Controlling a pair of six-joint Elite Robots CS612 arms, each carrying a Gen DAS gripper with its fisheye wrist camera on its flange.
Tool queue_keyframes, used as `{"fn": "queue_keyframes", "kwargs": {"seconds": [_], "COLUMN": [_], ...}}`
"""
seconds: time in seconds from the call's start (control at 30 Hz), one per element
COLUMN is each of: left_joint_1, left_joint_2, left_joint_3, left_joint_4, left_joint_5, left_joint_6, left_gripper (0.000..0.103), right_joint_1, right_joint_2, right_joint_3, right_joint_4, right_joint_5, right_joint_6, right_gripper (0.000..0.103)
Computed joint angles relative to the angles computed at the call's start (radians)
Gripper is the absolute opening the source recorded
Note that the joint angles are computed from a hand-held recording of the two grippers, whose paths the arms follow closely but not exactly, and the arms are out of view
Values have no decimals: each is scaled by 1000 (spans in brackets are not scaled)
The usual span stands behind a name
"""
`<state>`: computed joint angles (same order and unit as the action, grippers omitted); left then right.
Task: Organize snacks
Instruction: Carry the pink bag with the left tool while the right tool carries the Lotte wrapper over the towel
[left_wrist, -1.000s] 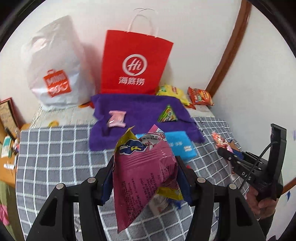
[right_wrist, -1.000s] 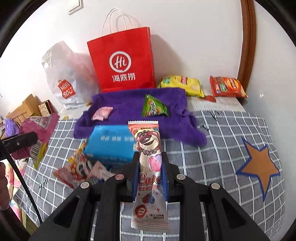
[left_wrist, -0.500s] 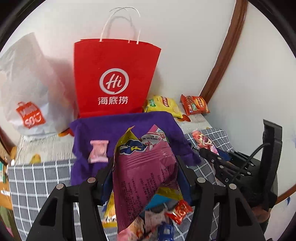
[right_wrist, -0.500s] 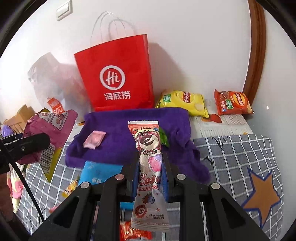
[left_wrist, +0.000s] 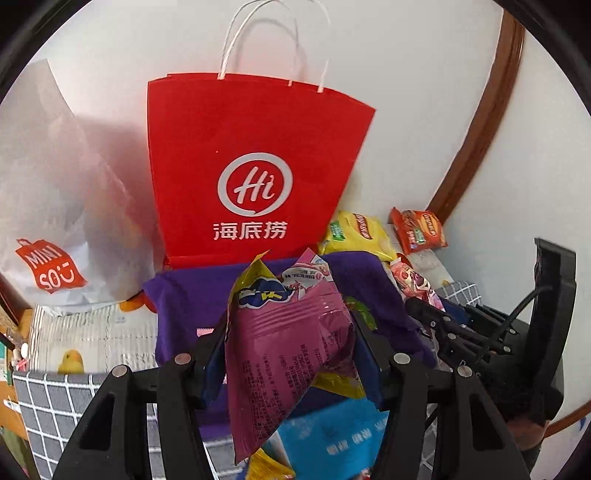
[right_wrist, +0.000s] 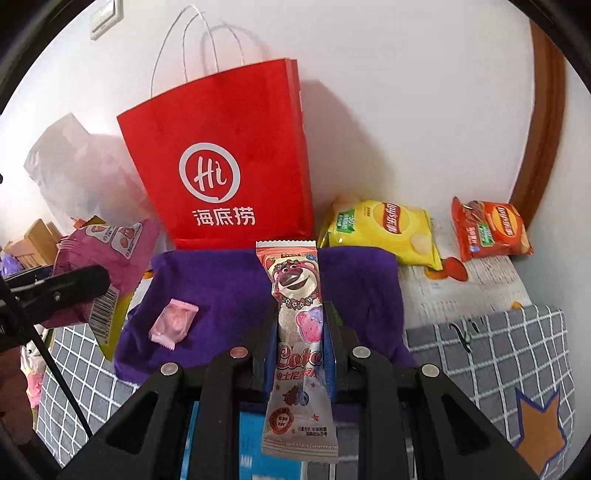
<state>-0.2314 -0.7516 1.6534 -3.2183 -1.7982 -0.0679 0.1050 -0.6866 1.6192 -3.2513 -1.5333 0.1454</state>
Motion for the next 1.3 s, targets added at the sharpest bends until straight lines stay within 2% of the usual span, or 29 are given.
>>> {"fn": "queue_keyframes", "kwargs": {"seconds": [0.13, 0.47, 0.6, 0.97, 1.3], "left_joint_1": [3, 27, 27, 28, 28], "left_joint_2": [25, 57, 66, 80, 81], "left_joint_3": [-28, -74, -83, -105, -110], "left_joint_4": [24, 75, 90, 142, 154], "left_joint_5": [16, 3, 2, 9, 8], "left_joint_6": [1, -39, -40, -49, -50], "left_gripper": [57, 57, 57, 57, 57], "right_joint_1": [2, -1, -3, -5, -2], "right_joint_2": [24, 79, 96, 119, 121], "right_joint_3": [-41, -129, -152, -185, -190], "right_joint_4": [28, 63, 115, 205, 224], "right_joint_5": [6, 26, 19, 3, -15], "right_joint_6": [-10, -29, -42, -77, -89], "right_gripper": [21, 21, 21, 21, 22]}}
